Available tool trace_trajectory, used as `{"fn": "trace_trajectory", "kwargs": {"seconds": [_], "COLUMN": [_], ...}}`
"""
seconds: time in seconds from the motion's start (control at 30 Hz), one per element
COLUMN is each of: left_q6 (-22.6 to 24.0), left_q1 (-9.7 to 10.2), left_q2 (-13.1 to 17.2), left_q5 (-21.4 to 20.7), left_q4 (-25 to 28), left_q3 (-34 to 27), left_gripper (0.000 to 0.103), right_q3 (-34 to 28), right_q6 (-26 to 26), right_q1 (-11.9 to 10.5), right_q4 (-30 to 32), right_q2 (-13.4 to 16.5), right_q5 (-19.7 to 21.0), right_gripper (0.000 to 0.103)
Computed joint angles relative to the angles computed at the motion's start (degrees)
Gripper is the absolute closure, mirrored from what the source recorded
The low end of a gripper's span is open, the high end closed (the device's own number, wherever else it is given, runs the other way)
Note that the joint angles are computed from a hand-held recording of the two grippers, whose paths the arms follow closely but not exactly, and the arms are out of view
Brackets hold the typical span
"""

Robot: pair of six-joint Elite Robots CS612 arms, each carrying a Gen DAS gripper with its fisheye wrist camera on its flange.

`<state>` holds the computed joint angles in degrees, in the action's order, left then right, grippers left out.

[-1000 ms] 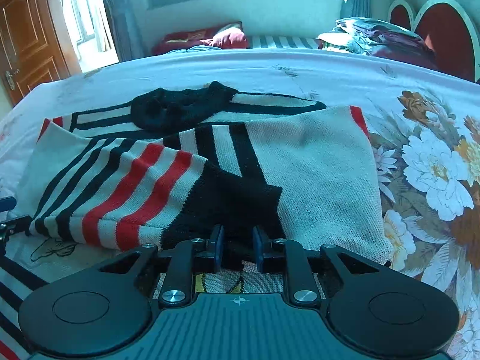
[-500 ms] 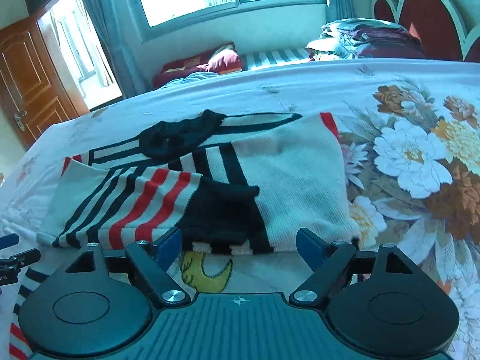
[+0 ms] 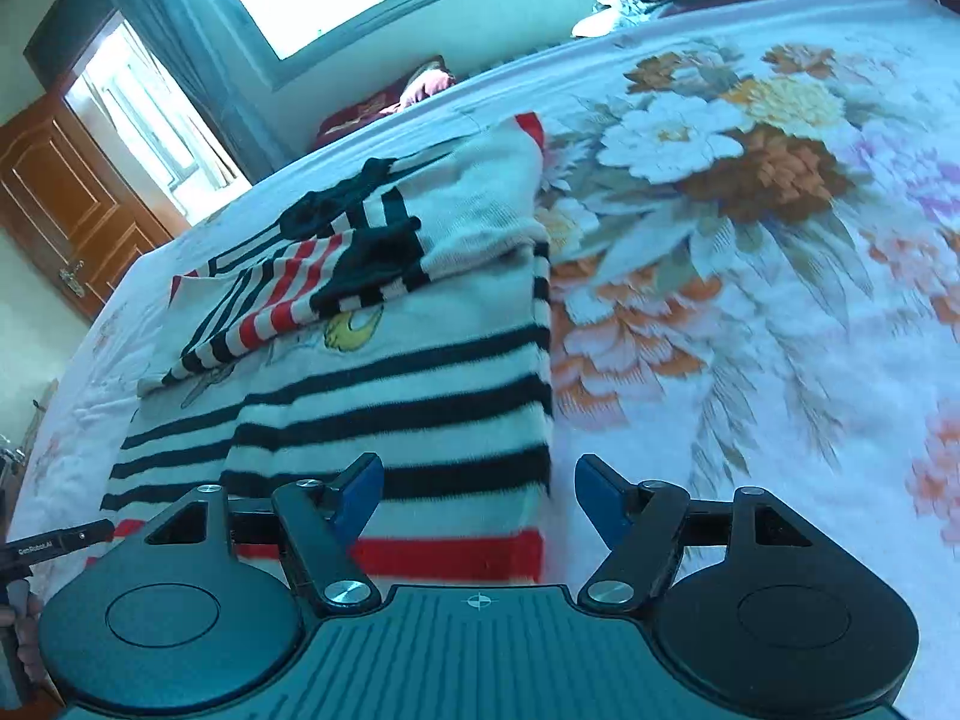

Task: Fold small clothes
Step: 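Grasp the sweater hem with both tools and lift it toward the collar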

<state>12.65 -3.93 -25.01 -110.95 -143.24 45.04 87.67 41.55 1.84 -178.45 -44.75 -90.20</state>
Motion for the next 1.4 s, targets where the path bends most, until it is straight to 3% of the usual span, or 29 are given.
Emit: {"fn": "trace_trajectory", "kwargs": {"seconds": [0.2, 0.37, 0.5, 0.57, 0.63, 0.7, 0.73, 0.77, 0.9, 0.97, 1.03, 1.1, 1.13, 1.23, 1.4], "left_q6": [-5.47, -8.05, -10.73, -12.55, -16.10, -18.06, -17.73, -17.26, -18.79, -16.23, -11.70, -12.86, -14.07, -15.53, -20.63], "left_q1": [1.56, 2.96, 3.91, 4.33, 4.75, 4.70, 4.51, 4.28, 4.41, 3.93, 3.00, 2.90, 2.92, 3.13, 3.16], "left_q2": [-4.40, -5.55, -4.77, -3.94, -2.61, -1.79, -1.78, -2.02, -3.46, -4.15, -4.48, -4.34, -4.44, -4.87, -3.53], "left_q5": [-5.17, -12.59, -19.67, -22.88, -25.93, -25.87, -24.49, -23.00, -23.96, -19.74, -13.97, -13.88, -13.94, -15.51, -18.86], "left_q4": [-3.97, -1.74, 1.65, 2.19, 2.30, 2.79, 3.25, 3.04, -10.09, -8.73, -3.53, -4.38, -4.69, -8.16, -13.01], "left_q3": [9.35, 11.81, 11.04, 10.37, 8.88, 7.72, 7.50, 7.62, 11.06, 11.60, 11.50, 11.58, 11.52, 12.01, 8.26], "left_gripper": [0.056, 0.056, 0.059, 0.059, 0.063, 0.085, 0.092, 0.097, 0.098, 0.097, 0.097, 0.098, 0.098, 0.098, 0.098], "right_q3": [7.55, 10.23, 10.94, 10.98, 10.87, 10.71, 10.74, 10.93, 12.64, 13.04, 12.51, 11.45, 11.30, 11.39, 8.44], "right_q6": [6.48, 8.27, 9.80, 11.28, 12.79, 14.92, 15.60, 15.39, 13.08, 9.05, 6.42, 4.88, 5.80, 6.69, 3.38], "right_q1": [-0.33, 0.22, 0.77, 0.84, 0.72, 0.31, 0.16, 0.13, -0.38, -0.57, -0.66, -0.60, -0.64, -0.76, -1.86], "right_q4": [-7.44, -11.92, -14.59, -15.60, -16.41, -17.59, -17.87, -18.00, -24.45, -26.07, -19.13, -11.64, -11.49, -17.55, -20.53], "right_q2": [-2.36, -2.85, -2.54, -2.17, -1.75, -1.06, -0.96, -1.10, -2.36, -2.81, -3.24, -2.96, -3.03, -2.78, -3.12], "right_q5": [5.95, 10.29, 13.50, 15.66, 16.95, 18.29, 18.39, 17.80, 15.72, 15.28, 14.86, 14.64, 14.76, 13.50, 11.78], "right_gripper": [0.040, 0.041, 0.043, 0.052, 0.069, 0.081, 0.097, 0.098, 0.099, 0.099, 0.099, 0.099, 0.099, 0.099, 0.099]}}
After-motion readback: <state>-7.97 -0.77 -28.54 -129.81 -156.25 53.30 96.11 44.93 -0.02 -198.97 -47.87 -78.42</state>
